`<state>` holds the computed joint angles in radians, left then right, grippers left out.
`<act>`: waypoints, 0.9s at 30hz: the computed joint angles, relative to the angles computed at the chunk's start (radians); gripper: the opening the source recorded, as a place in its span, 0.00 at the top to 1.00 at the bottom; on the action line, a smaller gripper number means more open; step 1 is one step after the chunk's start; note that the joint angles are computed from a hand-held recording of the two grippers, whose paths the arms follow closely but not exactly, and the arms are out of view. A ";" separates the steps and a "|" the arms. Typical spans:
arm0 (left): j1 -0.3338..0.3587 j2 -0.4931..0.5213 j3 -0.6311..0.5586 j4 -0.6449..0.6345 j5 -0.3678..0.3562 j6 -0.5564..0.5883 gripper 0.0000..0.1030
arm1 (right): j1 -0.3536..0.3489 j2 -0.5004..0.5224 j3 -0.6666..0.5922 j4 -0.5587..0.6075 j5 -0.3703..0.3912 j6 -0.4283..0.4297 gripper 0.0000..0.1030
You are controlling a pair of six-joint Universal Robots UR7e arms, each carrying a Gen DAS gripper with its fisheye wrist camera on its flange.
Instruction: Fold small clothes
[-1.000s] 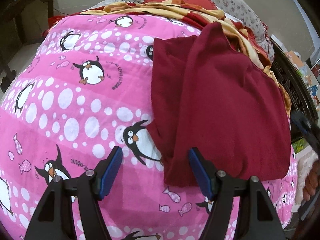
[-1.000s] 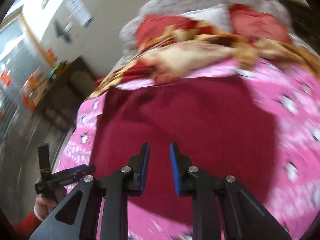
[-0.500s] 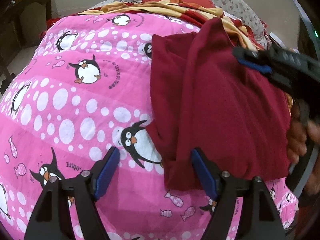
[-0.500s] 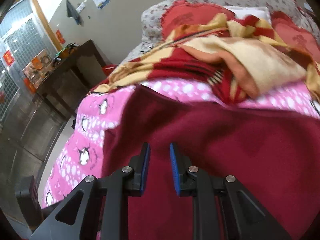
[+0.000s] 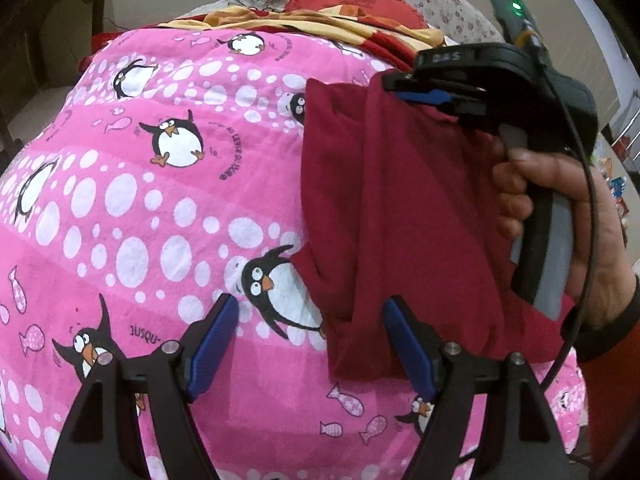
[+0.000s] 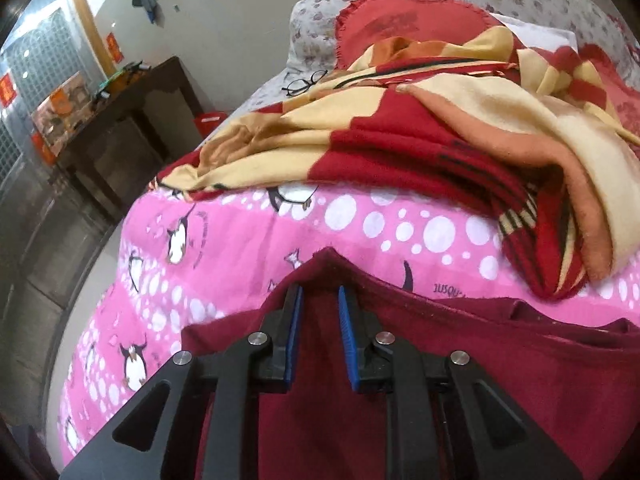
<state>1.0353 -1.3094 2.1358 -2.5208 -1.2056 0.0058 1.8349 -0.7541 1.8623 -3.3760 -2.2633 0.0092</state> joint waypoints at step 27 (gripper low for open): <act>-0.003 0.072 -0.054 -0.157 -0.276 0.089 0.72 | -0.013 -0.183 0.079 0.338 0.261 0.209 0.36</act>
